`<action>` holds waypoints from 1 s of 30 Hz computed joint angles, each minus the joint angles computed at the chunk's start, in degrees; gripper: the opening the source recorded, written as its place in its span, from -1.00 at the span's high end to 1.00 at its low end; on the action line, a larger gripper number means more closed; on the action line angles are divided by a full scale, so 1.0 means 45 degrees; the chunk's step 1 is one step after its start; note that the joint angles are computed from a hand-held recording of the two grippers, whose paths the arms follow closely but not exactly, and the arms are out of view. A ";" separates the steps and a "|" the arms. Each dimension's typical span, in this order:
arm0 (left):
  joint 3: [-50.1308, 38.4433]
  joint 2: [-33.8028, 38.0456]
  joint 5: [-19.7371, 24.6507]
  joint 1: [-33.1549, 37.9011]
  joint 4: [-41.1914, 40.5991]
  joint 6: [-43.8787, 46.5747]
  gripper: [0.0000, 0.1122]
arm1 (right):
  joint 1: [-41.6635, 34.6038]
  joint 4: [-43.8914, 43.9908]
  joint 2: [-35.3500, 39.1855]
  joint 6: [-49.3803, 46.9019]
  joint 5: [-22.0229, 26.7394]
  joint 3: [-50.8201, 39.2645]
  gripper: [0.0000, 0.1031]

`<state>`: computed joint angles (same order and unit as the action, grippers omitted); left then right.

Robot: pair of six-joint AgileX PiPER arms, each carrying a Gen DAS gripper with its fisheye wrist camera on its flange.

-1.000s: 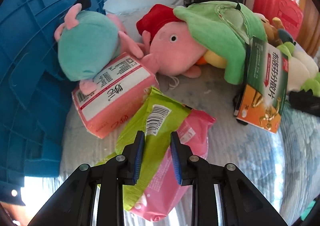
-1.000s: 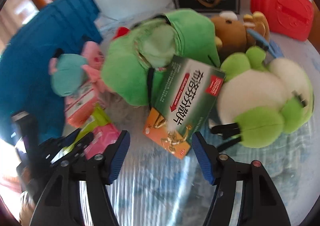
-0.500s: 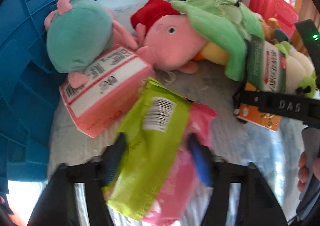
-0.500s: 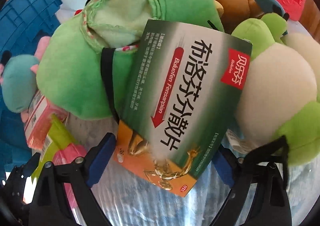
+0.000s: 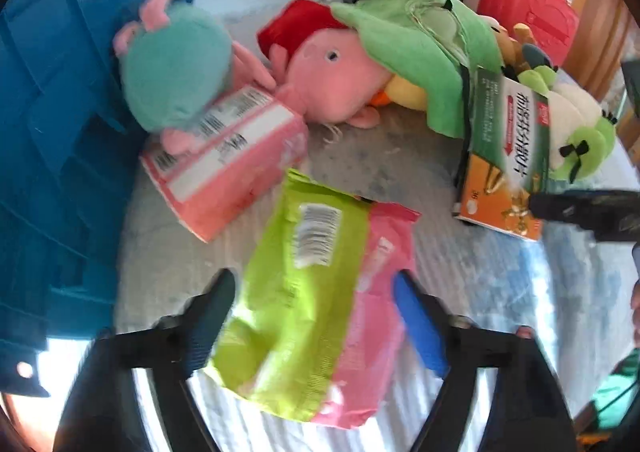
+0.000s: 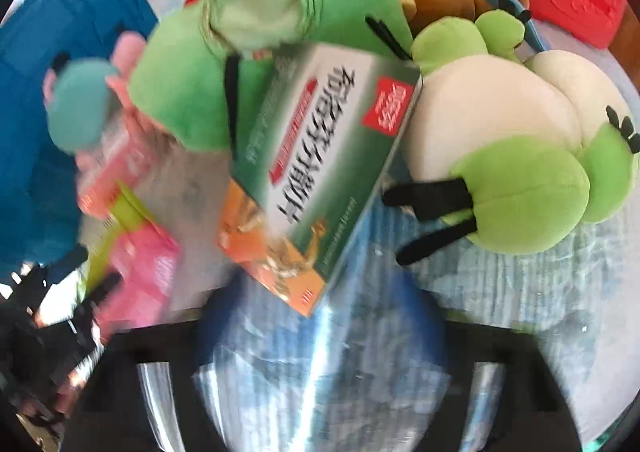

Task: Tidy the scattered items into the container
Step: 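Grasp the green-pink wipes pack with the left gripper while the right grasps the green medicine box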

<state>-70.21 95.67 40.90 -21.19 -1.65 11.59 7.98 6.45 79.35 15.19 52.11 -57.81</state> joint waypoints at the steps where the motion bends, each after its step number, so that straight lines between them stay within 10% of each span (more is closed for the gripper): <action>1: 0.0174 -0.0293 0.0227 -0.0407 0.0395 -0.0380 -0.47 | 0.0044 0.0031 -0.0020 0.0180 -0.0226 -0.0036 -1.00; 8: 0.0681 0.0405 -0.0439 -0.1054 0.1391 -0.1483 -0.72 | 0.0798 -0.1457 0.2187 0.2646 -0.1249 -0.1327 -1.00; 13: 0.0140 0.0451 -0.0625 -0.1077 0.0852 -0.1977 0.15 | 0.1235 -0.1534 0.2841 0.2145 -0.1481 -0.1129 -0.85; 17: -0.0705 0.0793 -0.0094 -0.0692 -0.0300 -0.1446 0.35 | 0.1392 -0.1533 0.1723 0.0864 -0.0114 -0.0225 -0.73; 19: -0.0703 0.0800 -0.0109 -0.0629 -0.0358 -0.1301 0.31 | 0.1119 -0.1101 0.1145 -0.0333 0.0729 0.0404 -0.70; 23: -0.0733 0.0895 0.0190 -0.0639 0.0461 -0.1648 -0.40 | 0.1164 -0.1611 0.0482 -0.0301 0.1164 0.0981 -0.77; 30: -0.1208 0.1428 0.0373 -0.0620 0.0459 -0.1685 -0.47 | 0.1615 -0.2310 0.0172 0.1665 0.0329 0.1069 -1.00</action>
